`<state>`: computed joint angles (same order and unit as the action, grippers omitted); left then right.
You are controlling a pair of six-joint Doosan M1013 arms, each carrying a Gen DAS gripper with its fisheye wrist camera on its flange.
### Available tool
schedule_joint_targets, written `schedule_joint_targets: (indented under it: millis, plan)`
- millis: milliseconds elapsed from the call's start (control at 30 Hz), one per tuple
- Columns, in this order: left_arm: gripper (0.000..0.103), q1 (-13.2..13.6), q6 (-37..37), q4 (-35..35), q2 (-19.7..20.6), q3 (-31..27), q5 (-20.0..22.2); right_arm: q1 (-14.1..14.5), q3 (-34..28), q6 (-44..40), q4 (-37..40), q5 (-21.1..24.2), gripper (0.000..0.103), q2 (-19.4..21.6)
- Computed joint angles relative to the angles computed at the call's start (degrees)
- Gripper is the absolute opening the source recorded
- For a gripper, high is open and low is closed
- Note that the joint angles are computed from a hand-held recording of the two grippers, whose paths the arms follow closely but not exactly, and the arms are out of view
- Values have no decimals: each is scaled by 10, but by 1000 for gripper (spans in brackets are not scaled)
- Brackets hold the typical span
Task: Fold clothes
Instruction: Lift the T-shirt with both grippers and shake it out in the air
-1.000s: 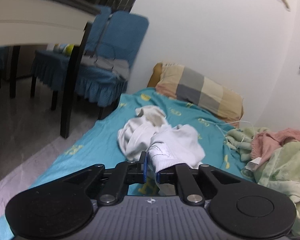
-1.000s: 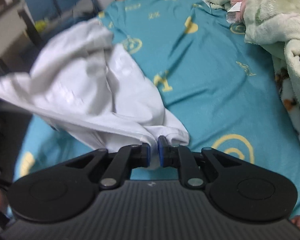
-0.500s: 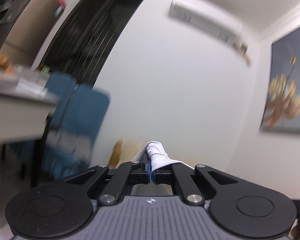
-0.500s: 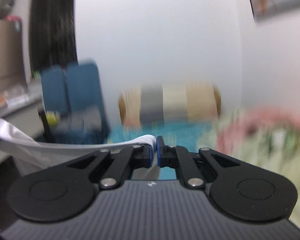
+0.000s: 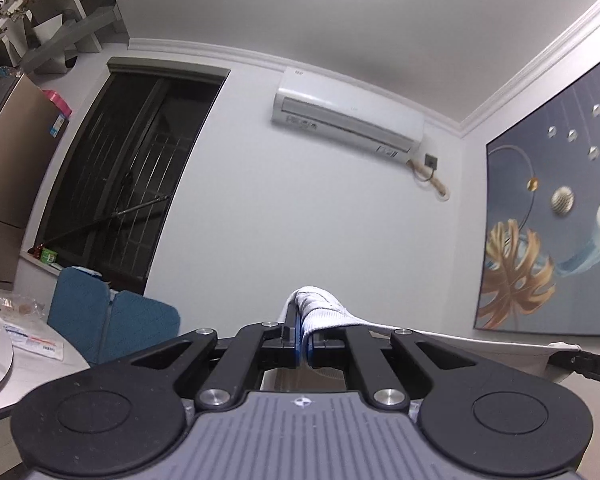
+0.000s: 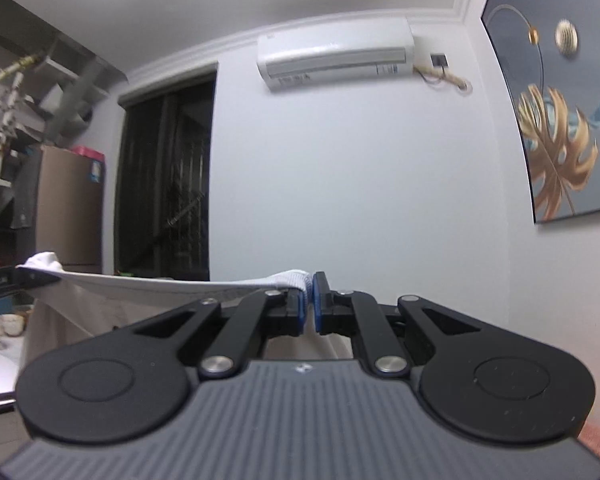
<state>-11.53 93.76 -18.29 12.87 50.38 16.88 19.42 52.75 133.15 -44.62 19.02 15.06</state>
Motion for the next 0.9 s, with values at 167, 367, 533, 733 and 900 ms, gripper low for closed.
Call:
schedule_joint_targets:
  millis: [167, 367, 533, 733, 900]
  plan:
    - [5, 6, 67, -67, -39, 22, 12, 12, 30, 14, -26, -9, 8, -37]
    - [7, 16, 134, -134, -49, 46, 27, 8, 42, -8, 0, -8, 8, -38]
    - [7, 24, 112, -115, 5, 25, 40, -3, 11, -60, 65, 22, 8, 2]
    - [7, 23, 11, -15, 112, -53, 57, -27, -87, -118, 153, 87, 8, 105]
    - [7, 17, -99, 94, 248, -175, 101, -52, -210, -132, 205, 141, 8, 234]
